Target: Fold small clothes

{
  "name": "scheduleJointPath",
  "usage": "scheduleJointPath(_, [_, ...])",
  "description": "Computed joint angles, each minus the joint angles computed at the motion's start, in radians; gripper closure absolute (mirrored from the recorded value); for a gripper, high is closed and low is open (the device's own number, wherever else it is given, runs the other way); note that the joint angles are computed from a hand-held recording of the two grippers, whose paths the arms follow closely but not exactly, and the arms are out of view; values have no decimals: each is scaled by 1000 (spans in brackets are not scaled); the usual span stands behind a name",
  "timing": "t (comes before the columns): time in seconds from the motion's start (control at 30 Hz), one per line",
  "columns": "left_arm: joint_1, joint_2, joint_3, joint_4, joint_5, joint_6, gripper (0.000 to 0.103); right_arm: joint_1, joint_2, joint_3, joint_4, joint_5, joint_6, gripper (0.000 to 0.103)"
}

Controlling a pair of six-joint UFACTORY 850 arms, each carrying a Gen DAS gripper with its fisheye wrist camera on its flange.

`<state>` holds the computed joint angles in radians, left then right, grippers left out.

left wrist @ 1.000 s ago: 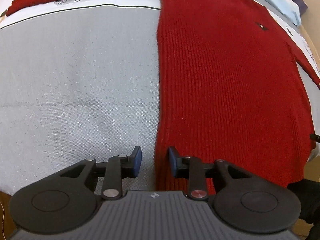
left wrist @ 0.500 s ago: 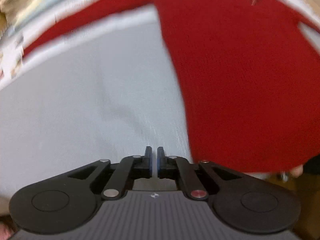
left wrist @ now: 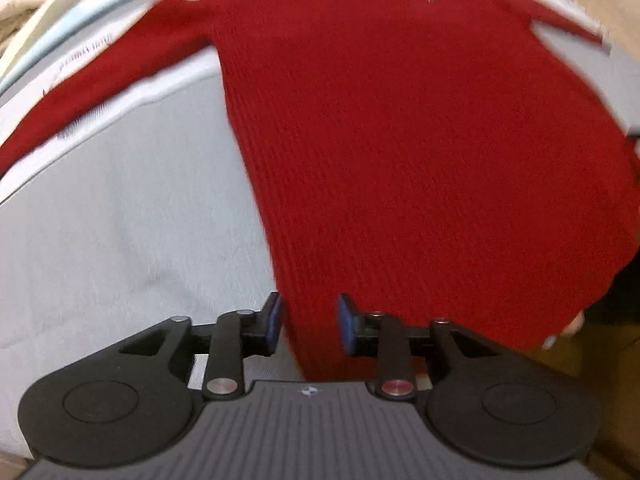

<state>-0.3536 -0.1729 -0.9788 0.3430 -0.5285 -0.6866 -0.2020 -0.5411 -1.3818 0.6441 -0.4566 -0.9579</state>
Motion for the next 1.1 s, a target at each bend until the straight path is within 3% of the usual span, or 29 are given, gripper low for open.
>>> scheduleJointPath(0.07, [10,-8,-13,-28,19,-2,63,10,-10,6,-66,22,39,49])
scheduleJointPath(0.13, [-1,-42,-41,-33,-24,-3,63,13,-30,-7,-213,-15,173,49])
scheduleJointPath(0.23, [-2,-77,-76,34,-51,-39,63,28,-12,9,-213,24,203,45])
scheduleJointPath(0.33, [12,-45,-59,42,-7,-69,61,32,33,51,-32,66,16,45])
scheduleJointPath(0.47, [4,-8,-45,80,-11,-144,60,41,95,110,323,106,-343,45])
scheduleJointPath(0.7, [-25,17,-64,191,-36,-282,60,61,108,65,763,57,-799,45])
scheduleJointPath(0.87, [-29,14,-91,425,-30,-569,60,94,119,0,909,36,-844,45])
scheduleJointPath(0.97, [-36,18,-108,604,-65,-815,57,128,105,-70,867,38,-749,44])
scheduleJointPath(1.1, [-41,-1,-144,752,-136,-1018,41,174,51,-190,820,14,-634,44])
